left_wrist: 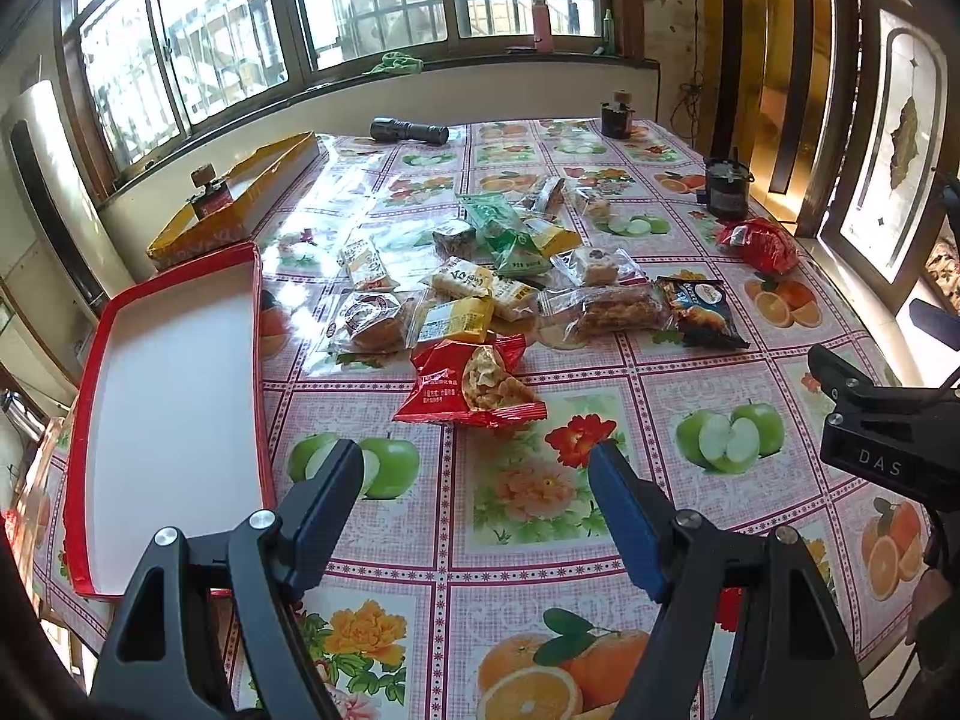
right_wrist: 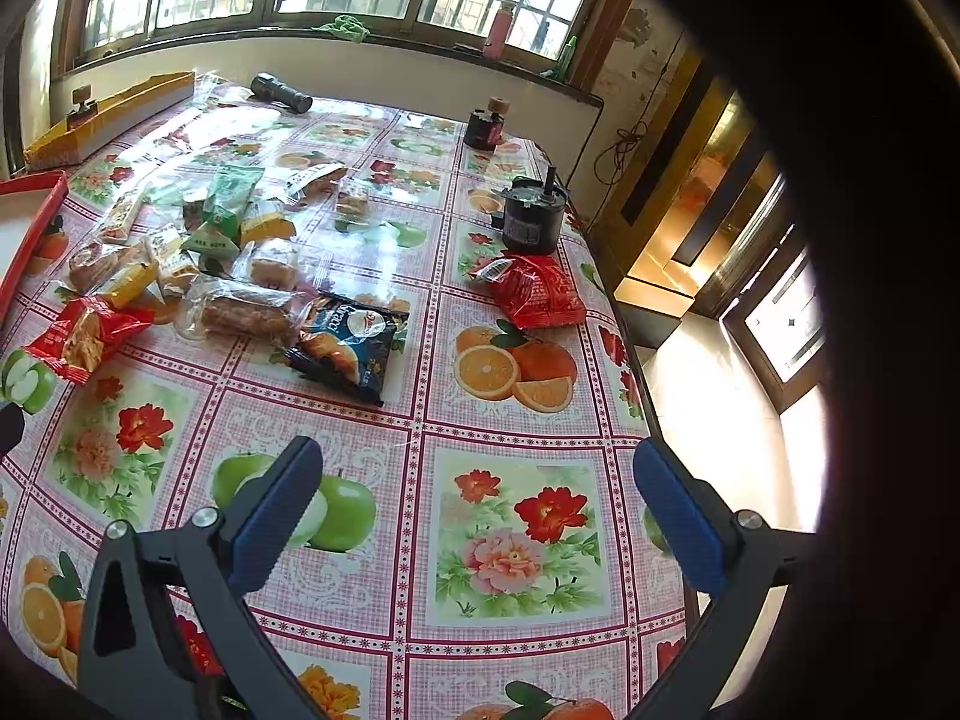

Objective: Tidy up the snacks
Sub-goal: 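Move both tools toward the snack pile on the table, then grasp the red snack bag with the left tool while the right tool grasps the blue pastry bag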

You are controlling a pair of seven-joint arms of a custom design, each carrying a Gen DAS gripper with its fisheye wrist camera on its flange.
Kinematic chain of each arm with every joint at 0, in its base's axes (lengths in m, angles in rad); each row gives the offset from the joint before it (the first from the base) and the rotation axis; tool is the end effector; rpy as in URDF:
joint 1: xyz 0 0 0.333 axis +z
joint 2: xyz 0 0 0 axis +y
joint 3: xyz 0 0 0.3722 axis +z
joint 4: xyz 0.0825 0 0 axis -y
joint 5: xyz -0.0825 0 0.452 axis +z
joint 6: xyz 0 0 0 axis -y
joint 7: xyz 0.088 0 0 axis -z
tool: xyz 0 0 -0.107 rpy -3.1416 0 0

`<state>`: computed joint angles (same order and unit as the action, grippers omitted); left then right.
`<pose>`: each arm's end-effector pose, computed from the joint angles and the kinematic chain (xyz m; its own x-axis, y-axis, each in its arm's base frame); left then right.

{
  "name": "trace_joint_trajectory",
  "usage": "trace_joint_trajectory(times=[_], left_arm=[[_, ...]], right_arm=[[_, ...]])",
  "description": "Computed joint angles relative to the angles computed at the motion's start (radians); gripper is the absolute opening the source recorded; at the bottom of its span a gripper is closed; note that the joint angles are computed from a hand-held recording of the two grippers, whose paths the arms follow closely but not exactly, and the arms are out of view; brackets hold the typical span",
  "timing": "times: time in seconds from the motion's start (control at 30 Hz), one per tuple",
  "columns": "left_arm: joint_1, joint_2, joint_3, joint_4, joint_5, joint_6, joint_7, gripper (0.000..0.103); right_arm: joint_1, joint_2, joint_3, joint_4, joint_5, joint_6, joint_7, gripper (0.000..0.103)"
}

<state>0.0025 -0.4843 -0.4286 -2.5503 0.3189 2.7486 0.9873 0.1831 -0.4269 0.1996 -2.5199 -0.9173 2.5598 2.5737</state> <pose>0.4266 -0.2218 0.5054 -0.0809 -0.9915 -0.1022 -0.7406 0.1284 -0.6595 0.4387 0.1938 0.4860 -0.0654 -0.9501 0.3050 -0.7191 -0.1671 -0.6746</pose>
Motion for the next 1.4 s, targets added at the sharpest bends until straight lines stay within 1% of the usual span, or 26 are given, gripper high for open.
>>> trace_joint_trajectory(times=[0.13, 0.3, 0.33, 0.37, 0.43, 0.47, 0.5, 0.53, 0.57, 0.6, 0.67, 0.7, 0.73, 0.77, 0.83, 0.87, 0.9, 0.93, 1.03, 1.07, 1.13, 1.17, 1.27, 1.3, 1.37, 1.4], left_arm=[[0.001, 0.0, 0.0, 0.0, 0.003, -0.001, -0.002, 0.077], [0.008, 0.0, 0.001, 0.003, 0.013, 0.0, -0.001, 0.077], [0.01, 0.0, 0.006, 0.003, 0.014, 0.005, 0.004, 0.077], [0.011, 0.002, 0.011, 0.003, 0.016, 0.008, 0.012, 0.078], [0.008, 0.01, 0.032, 0.006, 0.009, 0.007, 0.045, 0.078], [0.015, 0.013, 0.035, 0.006, 0.01, 0.004, 0.05, 0.078], [0.022, 0.015, 0.041, 0.005, 0.01, 0.005, 0.054, 0.078], [0.025, 0.019, 0.048, 0.005, 0.005, 0.003, 0.061, 0.078], [0.028, 0.023, 0.055, 0.006, -0.001, 0.0, 0.064, 0.078], [0.027, 0.03, 0.066, 0.007, -0.013, 0.0, 0.072, 0.078], [0.001, 0.052, 0.1, 0.016, -0.053, 0.0, 0.116, 0.078], [-0.003, 0.063, 0.105, 0.022, -0.062, -0.001, 0.132, 0.078], [0.003, 0.072, 0.1, 0.029, -0.06, -0.003, 0.134, 0.078], [0.001, 0.081, 0.101, 0.034, -0.066, -0.003, 0.139, 0.078], [-0.028, 0.109, 0.127, 0.053, -0.116, -0.009, 0.169, 0.078], [-0.042, 0.124, 0.139, 0.063, -0.142, -0.008, 0.185, 0.078], [-0.057, 0.137, 0.151, 0.07, -0.167, -0.004, 0.206, 0.078], [-0.066, 0.153, 0.157, 0.083, -0.184, -0.008, 0.222, 0.078], [-0.084, 0.187, 0.165, 0.111, -0.217, -0.015, 0.256, 0.078], [-0.081, 0.198, 0.16, 0.12, -0.214, -0.019, 0.252, 0.078], [-0.073, 0.219, 0.15, 0.137, -0.196, -0.024, 0.233, 0.078], [-0.076, 0.227, 0.153, 0.144, -0.197, -0.026, 0.235, 0.078], [-0.078, 0.257, 0.156, 0.166, -0.182, -0.041, 0.225, 0.078], [-0.076, 0.267, 0.154, 0.173, -0.168, -0.048, 0.213, 0.078], [-0.081, 0.289, 0.161, 0.189, -0.159, -0.061, 0.21, 0.078], [-0.084, 0.298, 0.165, 0.194, -0.155, -0.066, 0.208, 0.078]], right_arm=[[-0.004, -0.004, 0.005, -0.001, -0.01, -0.006, 0.009, 0.103], [-0.018, -0.028, 0.011, -0.012, -0.044, 0.005, 0.054, 0.103], [-0.023, -0.042, 0.005, -0.022, -0.056, 0.035, 0.072, 0.103], [-0.034, -0.068, -0.007, -0.044, -0.077, 0.105, 0.107, 0.103], [-0.078, -0.12, -0.029, -0.09, -0.124, 0.284, 0.184, 0.103], [-0.094, -0.128, -0.046, -0.104, -0.121, 0.366, 0.19, 0.103], [-0.085, -0.124, -0.08, -0.115, -0.091, 0.424, 0.164, 0.103], [-0.042, -0.107, -0.132, -0.118, -0.029, 0.451, 0.101, 0.103], [0.036, -0.086, -0.21, -0.119, 0.053, 0.458, 0.018, 0.103], [0.085, -0.071, -0.26, -0.12, 0.111, 0.465, -0.035, 0.103], [0.117, -0.048, -0.299, -0.127, 0.165, 0.513, -0.089, 0.103], [0.118, -0.041, -0.299, -0.134, 0.177, 0.543, -0.101, 0.103], [0.153, -0.028, -0.325, -0.132, 0.202, 0.556, -0.137, 0.103], [0.223, -0.014, -0.38, -0.126, 0.242, 0.555, -0.193, 0.103], [0.375, -0.001, -0.503, -0.122, 0.342, 0.551, -0.321, 0.102], [0.409, 0.012, -0.528, -0.112, 0.353, 0.544, -0.337, 0.101], [0.428, 0.024, -0.536, -0.102, 0.374, 0.535, -0.365, 0.1], [0.467, 0.033, -0.564, -0.092, 0.4, 0.519, -0.408, 0.1], [0.535, 0.07, -0.607, -0.056, 0.478, 0.484, -0.499, 0.1], [0.529, 0.082, -0.597, -0.046, 0.487, 0.475, -0.513, 0.1], [0.477, 0.104, -0.545, -0.029, 0.477, 0.465, -0.513, 0.1], [0.475, 0.115, -0.542, -0.021, 0.494, 0.461, -0.53, 0.1], [0.514, 0.147, -0.582, 0.009, 0.592, 0.446, -0.624, 0.1], [0.54, 0.162, -0.607, 0.022, 0.638, 0.438, -0.67, 0.1], [0.622, 0.195, -0.686, 0.051, 0.772, 0.426, -0.797, 0.1], [0.632, 0.215, -0.697, 0.069, 0.81, 0.414, -0.83, 0.1]])
